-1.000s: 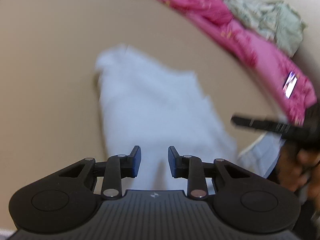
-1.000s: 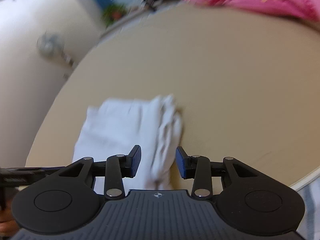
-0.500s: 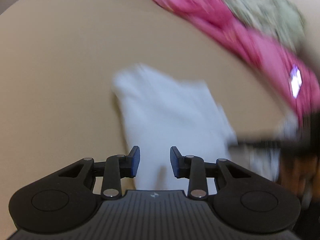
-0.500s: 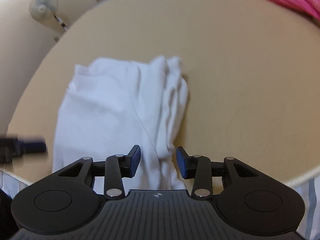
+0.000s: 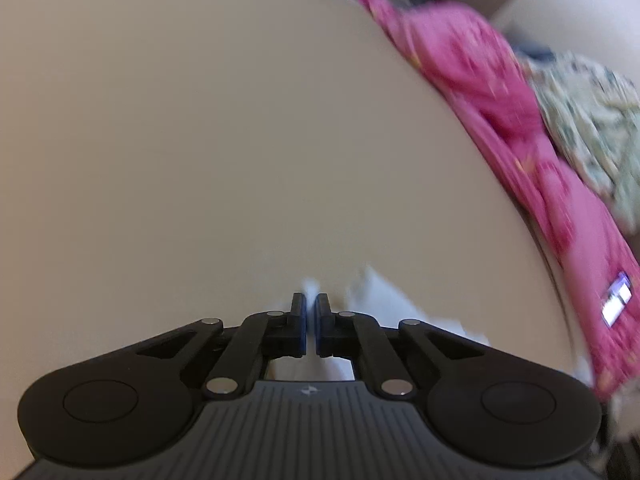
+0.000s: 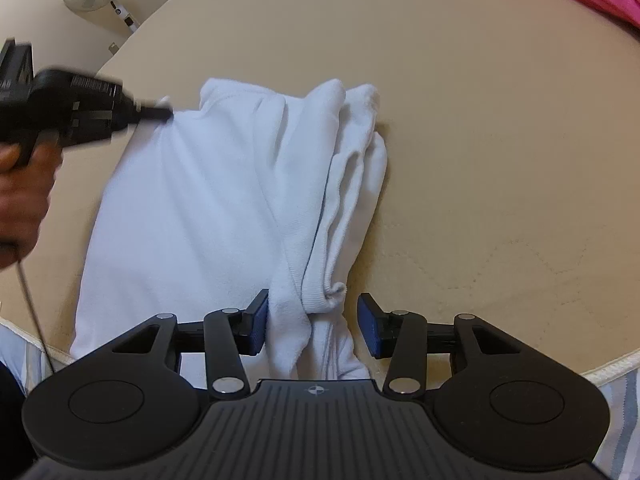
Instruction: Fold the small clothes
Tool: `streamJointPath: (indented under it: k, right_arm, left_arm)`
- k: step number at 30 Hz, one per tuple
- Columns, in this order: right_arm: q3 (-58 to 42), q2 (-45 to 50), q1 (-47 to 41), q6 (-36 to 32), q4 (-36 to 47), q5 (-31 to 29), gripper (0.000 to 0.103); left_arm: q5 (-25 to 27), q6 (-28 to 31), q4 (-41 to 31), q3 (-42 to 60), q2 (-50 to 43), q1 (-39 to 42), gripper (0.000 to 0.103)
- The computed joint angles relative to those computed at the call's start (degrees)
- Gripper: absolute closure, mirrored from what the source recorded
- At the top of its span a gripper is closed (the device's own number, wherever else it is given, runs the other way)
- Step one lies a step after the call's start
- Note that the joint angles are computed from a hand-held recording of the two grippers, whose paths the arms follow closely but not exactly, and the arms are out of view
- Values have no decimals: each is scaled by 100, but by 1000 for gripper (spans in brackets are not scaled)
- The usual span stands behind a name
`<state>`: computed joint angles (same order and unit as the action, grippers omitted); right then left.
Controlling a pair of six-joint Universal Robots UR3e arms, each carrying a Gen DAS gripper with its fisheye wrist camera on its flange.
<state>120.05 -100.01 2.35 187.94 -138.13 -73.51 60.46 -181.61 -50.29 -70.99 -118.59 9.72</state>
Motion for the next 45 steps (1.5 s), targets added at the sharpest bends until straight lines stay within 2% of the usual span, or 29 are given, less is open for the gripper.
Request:
streamJointPath:
  k: [2,3,4,6,7,8,10,11,13,15,16,17,18,19,20,22,23,25,28,30,31,32,34,37,39,42,45]
  right_arm:
    - [-142,170,106,59,9,-66,56]
    - [-185,214,134,66,11,-83,56]
    - [-219,251,141,89,-19,-82,56]
    - [-99,177,-17,223,-299,119,57]
    - [9,110,-129,384,-536,230,57]
    - [89,91,-221,548,-742,278,55]
    - [99,199,-296,999,-982,206,49]
    - [7,345,-285,1198,-967,150,48]
    - [-184,668,-317,1438,-880,237,48]
    - [-201,898,-423,1698,-995,600,47]
    - [-215,1010,-436,1802,-1051,720,46]
    - [-231,1095,-390,1890,-1123,703,44]
    - [-253,1137,-329,1950,-1170,644,43]
    - [-263,1179,-278,2003,-1254,596,48]
    - [-245,1185,-243,2043,-1336,579,55]
    - [-209,1224,-156,2163,-1570,543,65]
    - [-194,1221,-89,2253,-1702,520,70]
    - [-152,1361,-9,2408,-2277,738,74]
    - [-361,1792,334,2740,-3522,895,74]
    - [-645,2234,553,3050,-4465,1037,74]
    - [-871,2474,685,3164,-4800,1034,71]
    - [-1136,2676,846,3229,-4912,868,66]
    - [-1618,2919,1182,3339,-4570,141,58]
    - [-2092,3024,1411,3218,-3463,-481,56]
    - [-1974,2971,1364,3200,-3544,-265,56]
    - [-1937,2904,1386,2748,-3492,161,56]
    - [-2347,3069,1621,2219,-2689,221,55]
  left_arm:
    - [284,-128,316,-174,161,67,98]
    - [180,-38,197,-276,319,184,93]
    - [-163,147,-7,-488,537,400,85]
    - [-657,602,-467,-985,1049,747,55]
    - [-783,820,-654,-1280,1315,860,28]
    - [-924,1024,-711,-1705,1633,973,18]
    - [-1094,1354,-846,-2268,1969,968,18]
    - [-1115,1550,-1124,-2425,2054,942,19]
    - [-1208,1683,-1227,-2797,2178,853,20]
    - [-1203,1707,-1042,-3103,2140,698,24]
    - [-1183,1459,-670,-3295,2089,597,27]
    - [-1105,1052,-84,-3319,1879,404,37]
    - [-1018,845,211,-3332,1796,307,45]
    - [-995,850,217,-3465,1923,370,60]
    - [-1069,831,118,-3441,1950,423,69]
    - [-1211,1139,-291,-3436,2315,592,71]
    - [-1150,1271,-304,-3440,2545,643,72]
    - [-1104,1520,-528,-3341,3006,917,72]
    - [-1519,2045,-1496,-2744,3322,1675,70]
    - [-1682,2262,-1904,-2277,3333,2054,59]
    - [-1641,2308,-1943,-2125,3344,2246,41]
    - [-1405,2240,-1811,-2024,3340,2425,32]
    - [-1110,2517,-2104,-1896,3460,2906,31]
    - [-1172,3320,-2844,-2078,3885,3635,32]
    - [-1240,3803,-3198,-2408,4264,3903,32]
    - [-1242,4220,-3367,-3238,4767,4137,32]
    - [-949,4130,-3442,-3415,4611,3856,36]
